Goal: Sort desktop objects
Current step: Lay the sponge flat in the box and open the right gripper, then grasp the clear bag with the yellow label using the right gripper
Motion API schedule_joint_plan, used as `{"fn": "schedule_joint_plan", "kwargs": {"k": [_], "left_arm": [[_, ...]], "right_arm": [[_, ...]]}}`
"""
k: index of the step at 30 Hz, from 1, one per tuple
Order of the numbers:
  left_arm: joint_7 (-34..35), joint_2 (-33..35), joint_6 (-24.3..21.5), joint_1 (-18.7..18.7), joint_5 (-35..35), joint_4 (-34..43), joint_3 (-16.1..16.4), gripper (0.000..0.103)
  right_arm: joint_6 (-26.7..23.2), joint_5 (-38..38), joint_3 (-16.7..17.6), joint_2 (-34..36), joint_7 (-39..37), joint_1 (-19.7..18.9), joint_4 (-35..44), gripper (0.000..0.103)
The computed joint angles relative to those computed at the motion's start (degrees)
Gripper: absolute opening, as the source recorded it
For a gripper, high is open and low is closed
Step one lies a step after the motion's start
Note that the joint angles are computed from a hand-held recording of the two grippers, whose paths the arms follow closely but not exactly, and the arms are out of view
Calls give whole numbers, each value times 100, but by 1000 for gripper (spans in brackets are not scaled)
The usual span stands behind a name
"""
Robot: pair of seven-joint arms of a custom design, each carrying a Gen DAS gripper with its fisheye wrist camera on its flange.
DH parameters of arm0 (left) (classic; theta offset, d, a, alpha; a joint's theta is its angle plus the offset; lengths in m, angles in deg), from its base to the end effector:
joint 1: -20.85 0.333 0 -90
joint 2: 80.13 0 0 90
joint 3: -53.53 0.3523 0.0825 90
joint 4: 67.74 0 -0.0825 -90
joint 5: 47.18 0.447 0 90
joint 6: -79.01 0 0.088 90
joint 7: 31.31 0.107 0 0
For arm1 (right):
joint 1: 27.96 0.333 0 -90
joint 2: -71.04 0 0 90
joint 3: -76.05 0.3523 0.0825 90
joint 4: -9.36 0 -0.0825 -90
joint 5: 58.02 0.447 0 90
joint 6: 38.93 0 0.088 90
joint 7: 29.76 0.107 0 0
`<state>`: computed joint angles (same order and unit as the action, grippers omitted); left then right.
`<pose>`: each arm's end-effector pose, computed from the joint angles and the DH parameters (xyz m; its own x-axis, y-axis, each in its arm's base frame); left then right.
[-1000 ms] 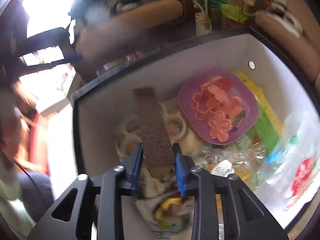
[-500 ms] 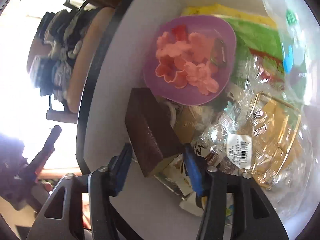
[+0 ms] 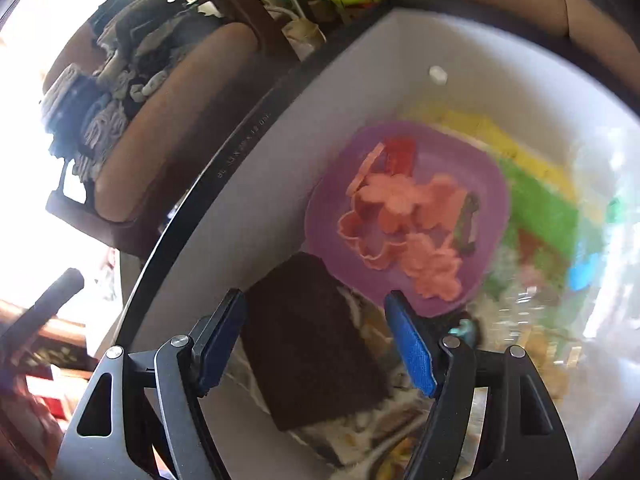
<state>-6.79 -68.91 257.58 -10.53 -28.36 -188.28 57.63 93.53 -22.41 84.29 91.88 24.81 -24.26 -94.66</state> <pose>0.5846 -0.3347 0.4138 0.1262 -0.8461 0.5178 -0.7435 -0.4262 -0.5153 0.7035 0.1523 0.3567 0.4298 -0.8010 -0.4167 -0.8954 -0.3187 -0.3109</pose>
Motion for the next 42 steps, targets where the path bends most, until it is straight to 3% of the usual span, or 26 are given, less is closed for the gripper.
{"fn": "schedule_joint_plan", "kwargs": {"k": [2,4,8,10,14,17,19,20,22,23,25,30,34,38,42], "left_arm": [[-175,-37,69,-86,103,-58,146,103],[-115,-45,145,38,-46,-104,42,103],[277,-23,176,209,-445,-106,-180,103],[381,-21,181,136,-511,-95,-137,103],[943,32,292,330,-947,-24,-500,103],[1483,145,709,453,-1122,93,-831,103],[1701,230,710,297,-1152,264,-834,103],[1849,291,597,372,-1195,384,-1009,103],[2340,482,373,777,-1353,652,-1664,103],[2480,573,243,748,-1371,794,-1751,103],[2618,737,-31,387,-1334,1085,-1616,103],[3390,1165,-425,-72,-1374,1761,-1826,103],[3619,1623,-871,-812,-1188,2487,-1469,103],[3680,2112,-1409,-1268,-1011,3173,-1246,103],[3765,2514,-1881,-1392,-923,3624,-1252,103]], "right_arm": [[-397,212,84,127,-62,-90,199,75],[-760,263,124,282,-137,-107,405,75],[-886,562,170,214,-527,-163,371,75],[-469,452,55,-116,-469,-44,15,75],[280,977,-115,-1147,-1121,-118,-1003,75],[813,1324,-446,-2086,-1664,-93,-1926,79],[1079,1498,-730,-2680,-1900,-96,-2500,81],[1206,1562,-844,-2900,-1924,-74,-2715,82],[1444,1545,-1177,-3392,-1915,-169,-3185,83],[1587,1508,-1316,-3573,-1897,-207,-3373,83],[1900,1451,-1607,-3874,-1835,-307,-3710,83],[2100,1706,-2477,-4146,-1660,-392,-4094,84],[2463,2188,-2980,-4159,-1898,-351,-4196,84],[2678,2832,-3215,-3629,-2307,-380,-3949,84],[2054,3441,-3249,-2702,-2232,-611,-3422,83]]}}
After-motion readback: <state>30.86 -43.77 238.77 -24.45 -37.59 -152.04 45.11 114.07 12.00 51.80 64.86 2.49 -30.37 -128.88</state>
